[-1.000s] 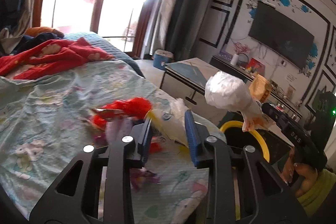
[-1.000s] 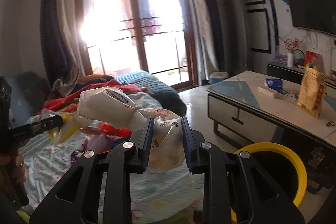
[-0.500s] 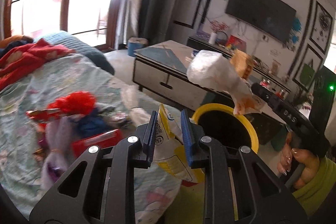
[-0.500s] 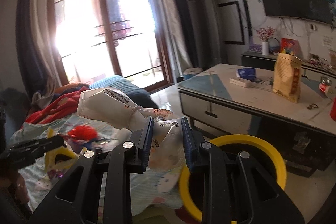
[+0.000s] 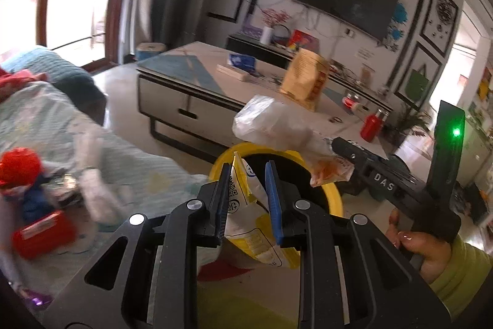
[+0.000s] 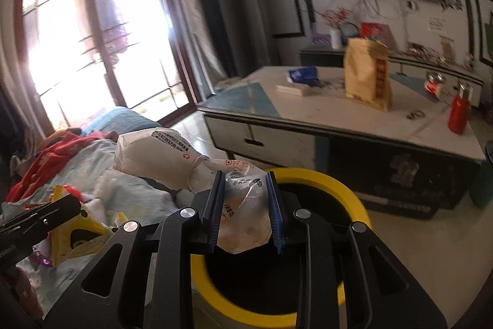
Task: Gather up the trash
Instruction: 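Carry the yellow snack bag and white plastic bag over the yellow-rimmed bin with both tools, then open both tools to drop the bags into the bin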
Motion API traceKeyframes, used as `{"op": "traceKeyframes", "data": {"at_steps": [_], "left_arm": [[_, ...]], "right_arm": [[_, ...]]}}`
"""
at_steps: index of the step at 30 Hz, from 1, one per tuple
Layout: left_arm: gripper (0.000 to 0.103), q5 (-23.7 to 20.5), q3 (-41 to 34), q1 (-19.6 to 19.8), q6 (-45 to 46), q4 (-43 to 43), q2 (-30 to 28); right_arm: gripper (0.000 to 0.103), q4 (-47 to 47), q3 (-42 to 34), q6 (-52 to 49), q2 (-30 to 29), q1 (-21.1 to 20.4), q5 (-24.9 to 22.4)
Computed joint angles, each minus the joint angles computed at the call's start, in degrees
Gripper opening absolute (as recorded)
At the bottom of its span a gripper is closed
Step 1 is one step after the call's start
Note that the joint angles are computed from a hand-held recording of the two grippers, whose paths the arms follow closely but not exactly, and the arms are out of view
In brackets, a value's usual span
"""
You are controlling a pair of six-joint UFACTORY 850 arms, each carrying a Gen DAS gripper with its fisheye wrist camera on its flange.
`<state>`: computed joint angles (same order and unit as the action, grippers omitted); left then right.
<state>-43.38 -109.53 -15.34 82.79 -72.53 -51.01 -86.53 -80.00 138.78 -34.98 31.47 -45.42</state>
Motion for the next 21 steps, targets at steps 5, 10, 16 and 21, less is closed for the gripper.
{"op": "traceKeyframes", "data": {"at_steps": [5, 10, 16, 21], "left_arm": [[0.017, -2.1, -5.21, -1.99, -4.4, 3.62, -4.03], [0.017, -3.64, -11.59, -3.58, -9.84, 7.91, -8.67], [0.025, -4.1, -16.08, -5.1, -12.53, 10.8, -12.0], [0.066, -2.7, -14.04, -5.16, -11.89, 10.35, -11.14]], "right_arm": [[0.026, 3.87, 3.11, 0.97, 1.34, -1.1, -0.34], [0.026, 5.18, 5.57, 3.23, 2.27, -2.27, 1.39], [0.031, 5.17, 6.76, 5.74, 2.45, -3.68, 4.95], [0.047, 5.86, 6.69, 6.64, 2.06, -4.3, 5.2]]}}
